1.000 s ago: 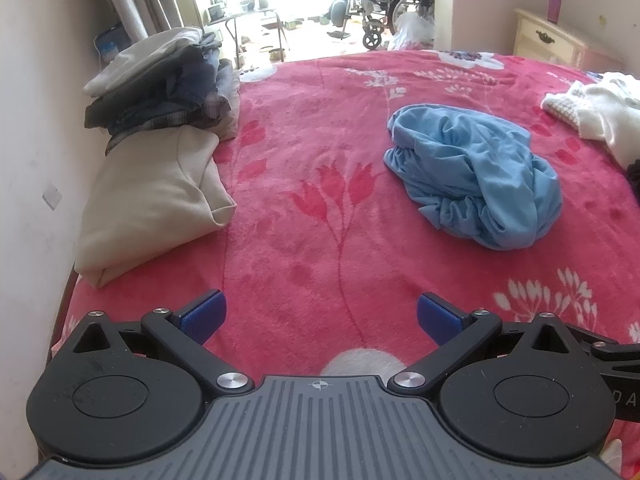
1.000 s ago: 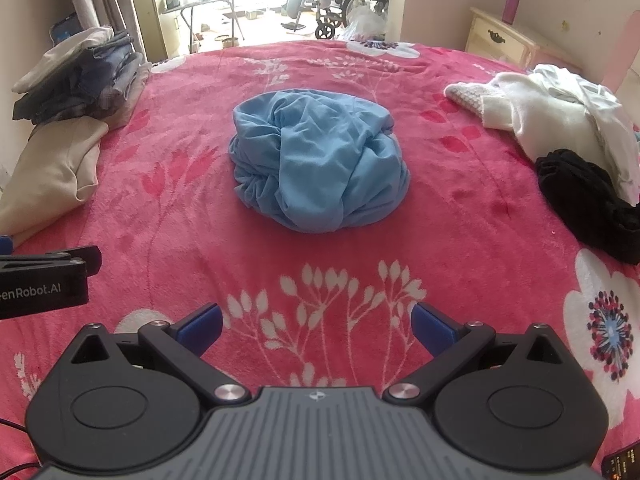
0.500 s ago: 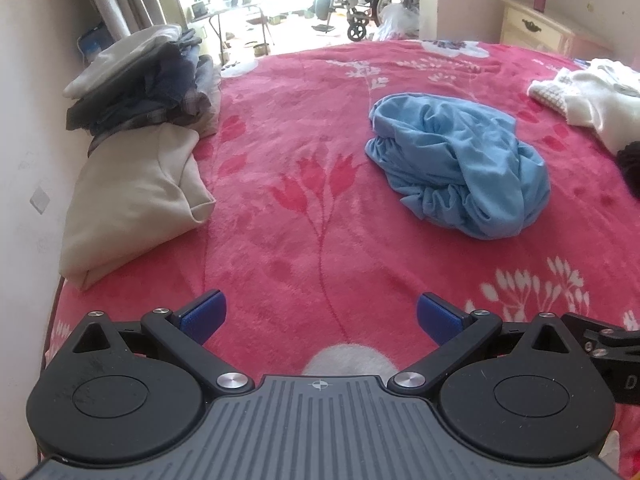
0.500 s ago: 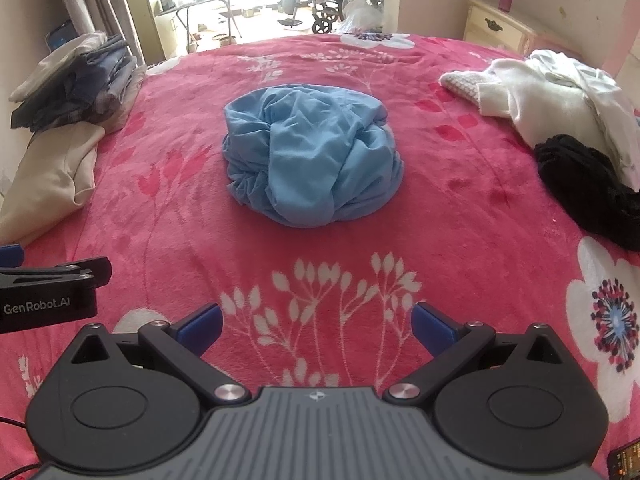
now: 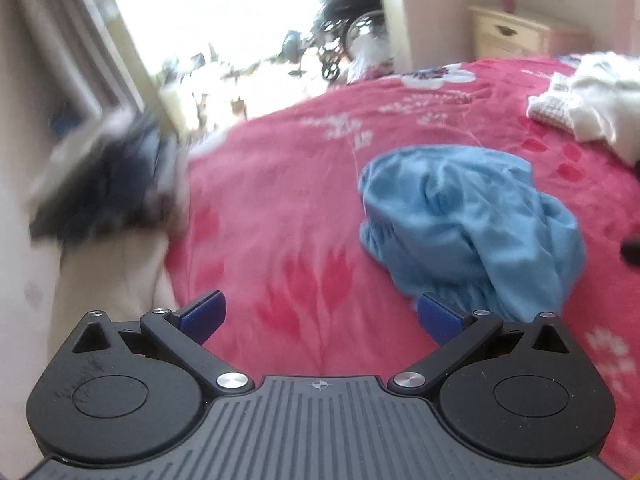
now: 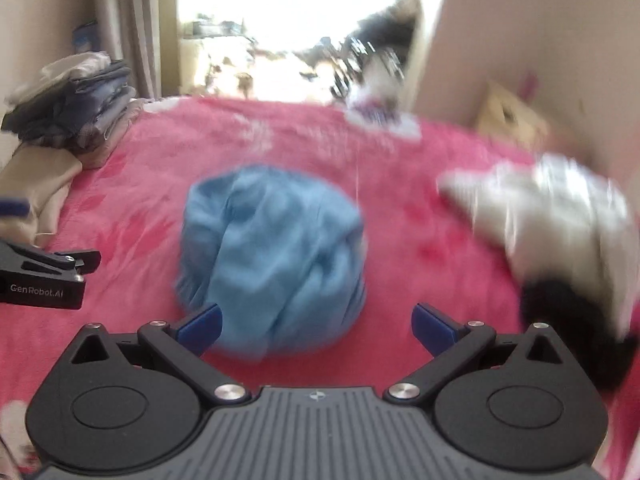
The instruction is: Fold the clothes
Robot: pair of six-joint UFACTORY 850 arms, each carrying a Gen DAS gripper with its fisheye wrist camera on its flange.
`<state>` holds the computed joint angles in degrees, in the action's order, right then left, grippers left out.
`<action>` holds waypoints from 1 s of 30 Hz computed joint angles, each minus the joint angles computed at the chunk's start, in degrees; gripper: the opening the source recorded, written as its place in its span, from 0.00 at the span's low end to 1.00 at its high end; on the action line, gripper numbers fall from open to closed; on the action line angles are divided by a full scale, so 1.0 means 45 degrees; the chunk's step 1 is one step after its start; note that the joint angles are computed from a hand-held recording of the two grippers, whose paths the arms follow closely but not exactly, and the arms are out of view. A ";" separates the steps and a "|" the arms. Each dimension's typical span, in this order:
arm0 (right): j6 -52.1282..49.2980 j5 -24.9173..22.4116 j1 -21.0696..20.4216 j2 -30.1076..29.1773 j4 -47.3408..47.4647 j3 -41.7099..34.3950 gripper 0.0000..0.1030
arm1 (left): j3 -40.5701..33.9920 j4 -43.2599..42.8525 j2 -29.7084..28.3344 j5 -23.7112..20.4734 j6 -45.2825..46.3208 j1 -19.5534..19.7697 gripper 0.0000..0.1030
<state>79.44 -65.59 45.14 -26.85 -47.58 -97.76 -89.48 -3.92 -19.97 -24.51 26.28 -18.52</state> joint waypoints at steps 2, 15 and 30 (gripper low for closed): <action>-0.0958 0.0389 -0.0550 -0.0251 -0.0038 -0.0328 1.00 | -0.0797 -0.0749 -0.0665 -0.0153 0.1021 -0.0019 1.00; -0.0390 0.4178 -0.3706 -0.1420 0.1422 -0.0598 0.99 | -0.5050 -0.5296 -0.4146 -0.2947 0.3655 0.0094 0.95; 0.1309 0.8838 -0.4708 -0.0684 0.1364 0.1811 0.12 | -0.5013 -0.6613 -0.4788 -0.3725 0.4851 0.0168 0.65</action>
